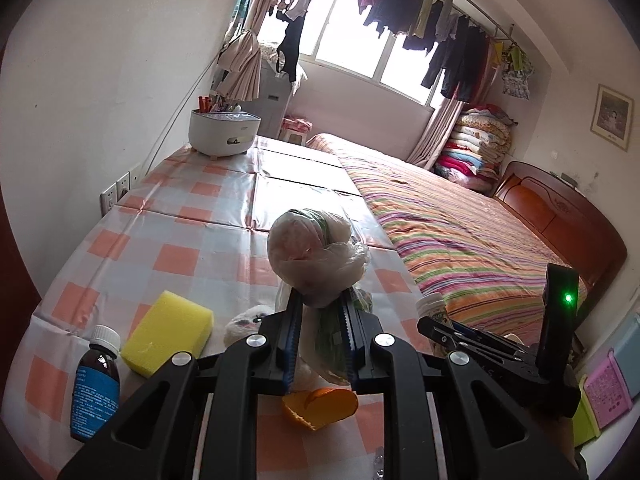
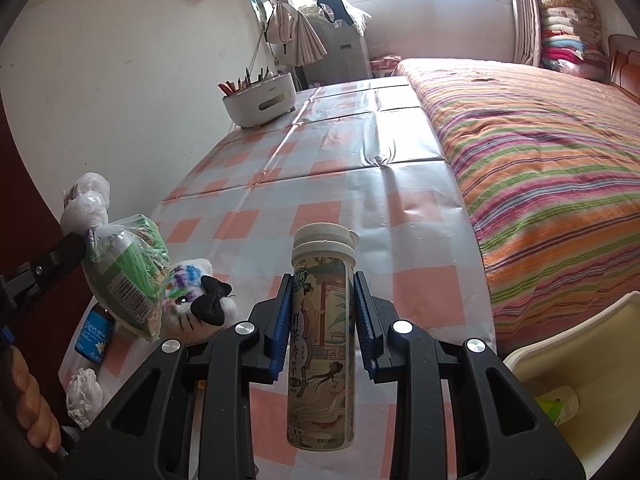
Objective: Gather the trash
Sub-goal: 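Lift the white bag and white tube and carry both over the cream basket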
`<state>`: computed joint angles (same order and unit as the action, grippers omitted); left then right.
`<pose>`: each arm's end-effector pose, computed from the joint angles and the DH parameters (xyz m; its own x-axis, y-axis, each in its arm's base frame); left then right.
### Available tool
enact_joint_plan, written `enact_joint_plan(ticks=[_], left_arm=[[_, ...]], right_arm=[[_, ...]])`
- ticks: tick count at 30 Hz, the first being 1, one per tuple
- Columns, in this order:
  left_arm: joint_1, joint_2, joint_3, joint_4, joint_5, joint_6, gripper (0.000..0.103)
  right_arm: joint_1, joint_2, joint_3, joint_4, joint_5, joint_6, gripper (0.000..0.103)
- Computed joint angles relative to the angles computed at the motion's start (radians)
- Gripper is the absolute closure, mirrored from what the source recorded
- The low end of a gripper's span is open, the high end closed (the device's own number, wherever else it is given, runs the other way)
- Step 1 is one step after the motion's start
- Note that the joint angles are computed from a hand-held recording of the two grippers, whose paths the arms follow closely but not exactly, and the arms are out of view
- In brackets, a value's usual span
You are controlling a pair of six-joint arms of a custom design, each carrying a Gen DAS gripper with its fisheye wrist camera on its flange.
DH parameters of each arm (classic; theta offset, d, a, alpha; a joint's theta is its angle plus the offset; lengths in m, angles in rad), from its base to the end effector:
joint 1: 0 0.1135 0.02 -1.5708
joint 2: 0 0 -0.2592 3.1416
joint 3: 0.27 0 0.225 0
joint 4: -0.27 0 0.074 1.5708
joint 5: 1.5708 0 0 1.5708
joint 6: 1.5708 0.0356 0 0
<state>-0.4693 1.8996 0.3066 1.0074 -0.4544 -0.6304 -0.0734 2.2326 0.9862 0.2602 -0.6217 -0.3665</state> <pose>0.2276 -0.0979 0.0821 -0.4454 -0.3680 -0.8162 -0.2258 0.9283 -0.2953 0.3626 -0.0059 0.0457 -0.6830 -0.2419 -0.6893 -0.5416 0.8008 0.2557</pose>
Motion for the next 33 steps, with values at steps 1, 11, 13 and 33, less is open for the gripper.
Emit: enact_joint_plan(ticks=[1,11,13,33], left_arm=[[-0.011,0.003,0.007,-0.004,-0.005,-0.002,0.085],[-0.105,0.024,0.114,-0.114,-0.040,-0.004,0.084],[-0.126,0.029,0.139,-0.138,-0.049,0.001,0.084],[-0.252,0.139,0.378,-0.278,-0.040,0.029,0.084]], right_arm=[[-0.011,-0.001,-0.002,-0.002,-0.004,-0.005,0.075],[-0.125,-0.017,-0.001,-0.043,-0.055,-0.064,0.075],[-0.141,-0.019,0.002,-0.053,-0.061,-0.072,0.075],[-0.349,0.002,0.062,-0.132,-0.148,-0.130,0.075]])
